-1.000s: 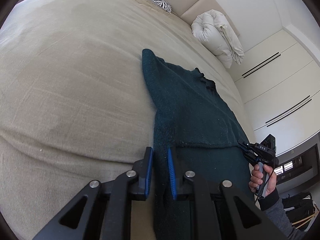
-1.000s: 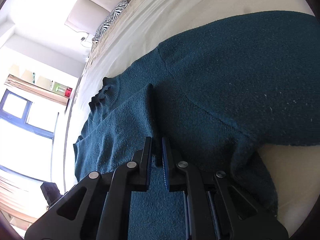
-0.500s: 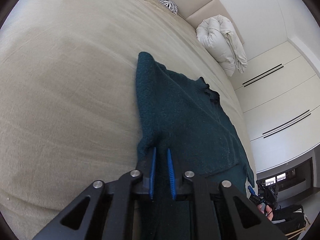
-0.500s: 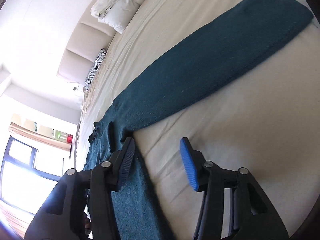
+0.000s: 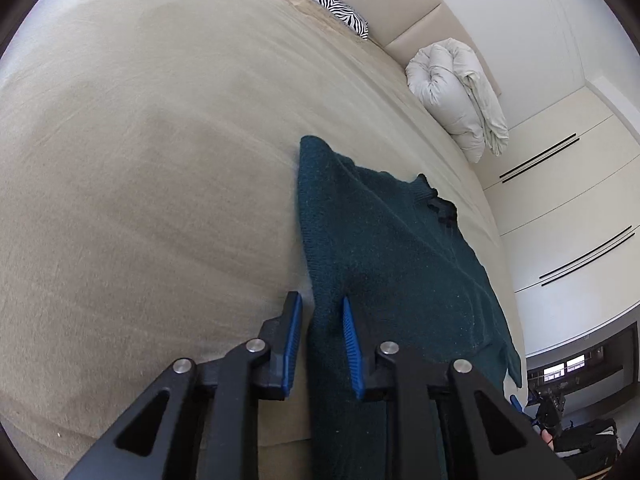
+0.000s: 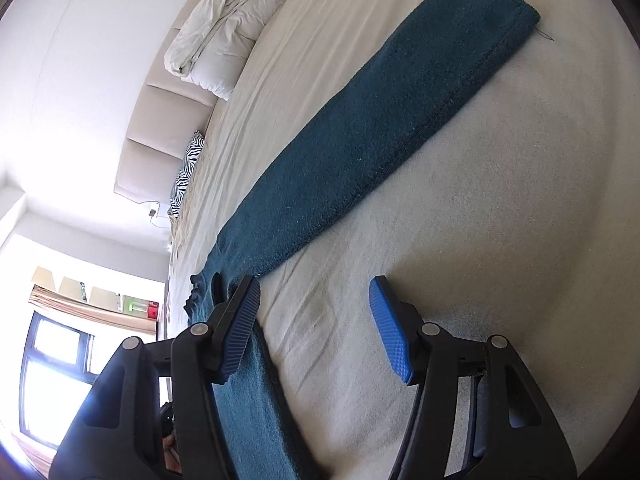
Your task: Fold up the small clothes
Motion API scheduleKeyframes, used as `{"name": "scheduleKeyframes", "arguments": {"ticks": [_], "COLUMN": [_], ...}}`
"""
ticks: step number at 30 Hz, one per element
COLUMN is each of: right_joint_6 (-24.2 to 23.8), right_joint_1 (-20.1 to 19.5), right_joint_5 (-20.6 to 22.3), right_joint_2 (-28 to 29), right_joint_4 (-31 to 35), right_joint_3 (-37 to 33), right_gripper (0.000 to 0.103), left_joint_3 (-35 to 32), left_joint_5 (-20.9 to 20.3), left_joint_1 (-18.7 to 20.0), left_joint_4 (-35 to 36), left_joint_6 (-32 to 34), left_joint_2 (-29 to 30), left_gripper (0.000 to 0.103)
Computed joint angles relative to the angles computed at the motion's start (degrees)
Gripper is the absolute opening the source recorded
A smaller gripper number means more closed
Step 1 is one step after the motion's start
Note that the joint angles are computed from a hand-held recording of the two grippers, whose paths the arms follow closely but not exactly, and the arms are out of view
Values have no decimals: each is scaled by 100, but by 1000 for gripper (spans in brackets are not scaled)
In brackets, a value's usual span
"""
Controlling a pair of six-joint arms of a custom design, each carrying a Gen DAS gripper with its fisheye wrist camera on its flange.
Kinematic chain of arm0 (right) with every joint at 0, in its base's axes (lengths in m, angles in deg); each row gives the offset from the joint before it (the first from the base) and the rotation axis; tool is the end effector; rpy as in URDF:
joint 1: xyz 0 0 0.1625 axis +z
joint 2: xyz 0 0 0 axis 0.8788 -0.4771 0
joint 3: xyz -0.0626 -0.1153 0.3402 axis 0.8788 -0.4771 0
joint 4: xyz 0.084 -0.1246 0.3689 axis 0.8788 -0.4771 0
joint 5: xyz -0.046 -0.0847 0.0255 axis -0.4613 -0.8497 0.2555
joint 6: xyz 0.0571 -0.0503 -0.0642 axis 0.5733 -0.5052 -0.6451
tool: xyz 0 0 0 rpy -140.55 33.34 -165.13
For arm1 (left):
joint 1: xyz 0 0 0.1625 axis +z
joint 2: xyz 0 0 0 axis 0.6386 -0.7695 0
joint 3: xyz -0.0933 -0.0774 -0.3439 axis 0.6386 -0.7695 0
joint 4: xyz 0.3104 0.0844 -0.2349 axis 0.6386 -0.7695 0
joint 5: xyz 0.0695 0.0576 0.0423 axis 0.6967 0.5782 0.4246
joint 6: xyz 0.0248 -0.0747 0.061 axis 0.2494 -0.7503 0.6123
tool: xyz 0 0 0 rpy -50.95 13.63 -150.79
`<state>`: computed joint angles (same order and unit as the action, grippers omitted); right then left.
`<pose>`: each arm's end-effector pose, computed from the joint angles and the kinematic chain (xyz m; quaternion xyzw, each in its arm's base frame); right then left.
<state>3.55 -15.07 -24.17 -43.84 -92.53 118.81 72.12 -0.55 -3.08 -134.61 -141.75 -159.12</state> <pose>-0.1265 -0.3851 0.5039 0.1277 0.9325 -0.3370 0.0233 -0.1529 -0.3702 0.1854 -0.1634 0.8950 -0.4070 0.0820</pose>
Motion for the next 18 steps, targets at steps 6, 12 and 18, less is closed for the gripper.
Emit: {"name": "scheduleKeyframes", "arguments": {"ticks": [6, 12, 18], "right_joint_6": [234, 346, 298], "right_joint_1": [284, 227, 199], "right_joint_5": [-208, -162, -177], "right_joint_2": [107, 195, 318], "right_joint_4": [-393, -454, -461], "right_joint_3": [78, 25, -62], "right_gripper": [57, 57, 56], "left_joint_3": [13, -264, -368], "left_joint_5": [296, -222, -969], "left_joint_1": [-218, 393, 1121], "left_joint_4": [22, -1845, -2105], "left_joint_6": [100, 1213, 1150], "left_joint_2": [-282, 489, 656], "left_gripper": [27, 28, 3]}}
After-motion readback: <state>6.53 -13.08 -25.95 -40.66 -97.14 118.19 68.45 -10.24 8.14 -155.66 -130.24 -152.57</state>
